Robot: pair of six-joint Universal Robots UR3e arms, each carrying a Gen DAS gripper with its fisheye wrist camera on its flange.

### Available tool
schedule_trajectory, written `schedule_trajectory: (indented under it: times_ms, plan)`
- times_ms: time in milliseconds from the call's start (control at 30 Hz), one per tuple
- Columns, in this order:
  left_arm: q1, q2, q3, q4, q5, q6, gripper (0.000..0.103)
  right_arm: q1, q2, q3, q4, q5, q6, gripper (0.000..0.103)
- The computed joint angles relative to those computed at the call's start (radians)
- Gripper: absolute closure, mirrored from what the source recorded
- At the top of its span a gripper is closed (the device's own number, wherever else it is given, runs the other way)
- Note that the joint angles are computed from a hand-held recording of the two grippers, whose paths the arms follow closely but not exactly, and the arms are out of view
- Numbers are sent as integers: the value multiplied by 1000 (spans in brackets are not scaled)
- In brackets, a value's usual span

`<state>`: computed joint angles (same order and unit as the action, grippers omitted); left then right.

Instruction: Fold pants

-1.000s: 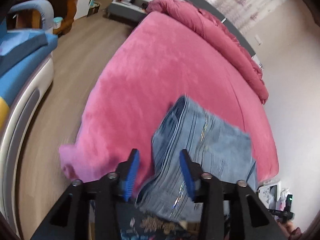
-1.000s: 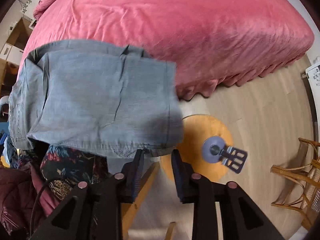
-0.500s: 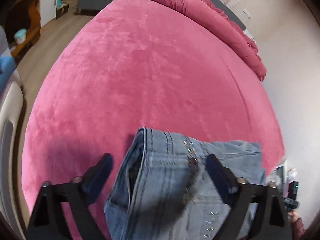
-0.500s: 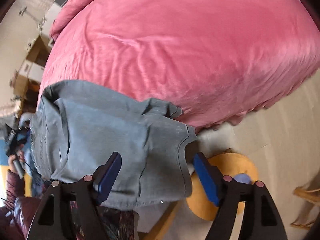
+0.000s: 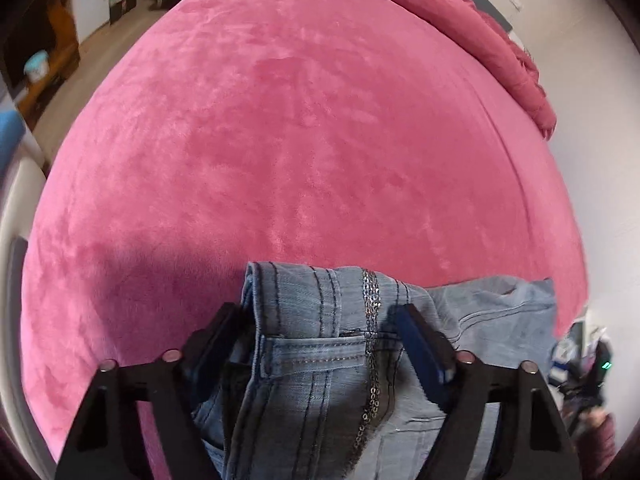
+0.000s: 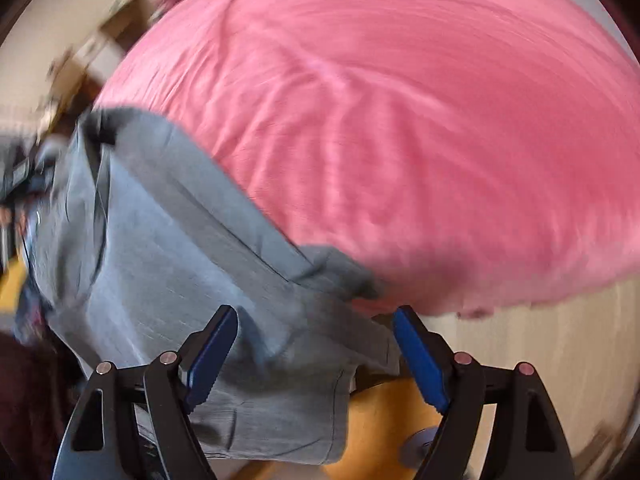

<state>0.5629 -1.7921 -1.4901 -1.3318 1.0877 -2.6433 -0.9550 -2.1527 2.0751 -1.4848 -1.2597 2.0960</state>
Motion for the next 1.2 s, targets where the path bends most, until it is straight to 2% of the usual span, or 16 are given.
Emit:
schedule_trajectory:
  times_ms: [33, 100, 133, 200, 233, 267, 333, 467, 567, 700, 767, 833, 933, 1067, 1133, 1200]
  plan:
    - [-4, 4, -11, 17, -2, 10, 36, 46, 32, -2, -39, -8, 23, 21]
    - [-13, 16, -32, 50, 6, 15, 61, 143, 97, 12, -147, -45, 91, 21]
    - [-5, 22, -34, 33, -16, 30, 65, 179, 129, 14, -170, -56, 124, 22]
    - [0, 53, -61, 44, -30, 45, 74, 245, 167, 15, -196, -85, 173, 47]
    - [7, 78, -85, 53, -45, 54, 75, 264, 166, 20, -209, -91, 192, 66]
    - [15, 96, -102, 56, -62, 56, 78, 270, 151, 23, -205, -88, 211, 78]
    - [53, 143, -139, 49, -109, 63, 80, 283, 111, 21, -190, -88, 242, 92]
    - [154, 260, -222, 12, -222, 90, 83, 296, -15, -37, -103, -92, 290, 95]
    - [251, 352, -249, -85, -315, 142, 84, 313, -55, -161, -33, -92, 331, 95]
    - [344, 413, -255, -162, -412, 156, 85, 451, 20, -355, -74, -142, 445, 95]
    - [361, 397, -227, -152, -440, 131, 85, 560, 100, -436, -136, -197, 522, 95]
    - [354, 343, -152, -146, -431, 84, 85, 647, 209, -520, -194, -242, 574, 95]
    - [285, 209, -33, 4, -367, -63, 85, 764, 436, -677, -254, -309, 644, 95]
    - [145, -37, 232, 105, -199, -245, 85, 813, 719, -845, -319, -341, 671, 95]
    - [76, -206, 418, 74, -96, -329, 83, 812, 848, -957, -304, -322, 701, 94]
    - [43, -323, 562, 47, -19, -402, 76, 803, 984, -1098, -279, -275, 785, 90]
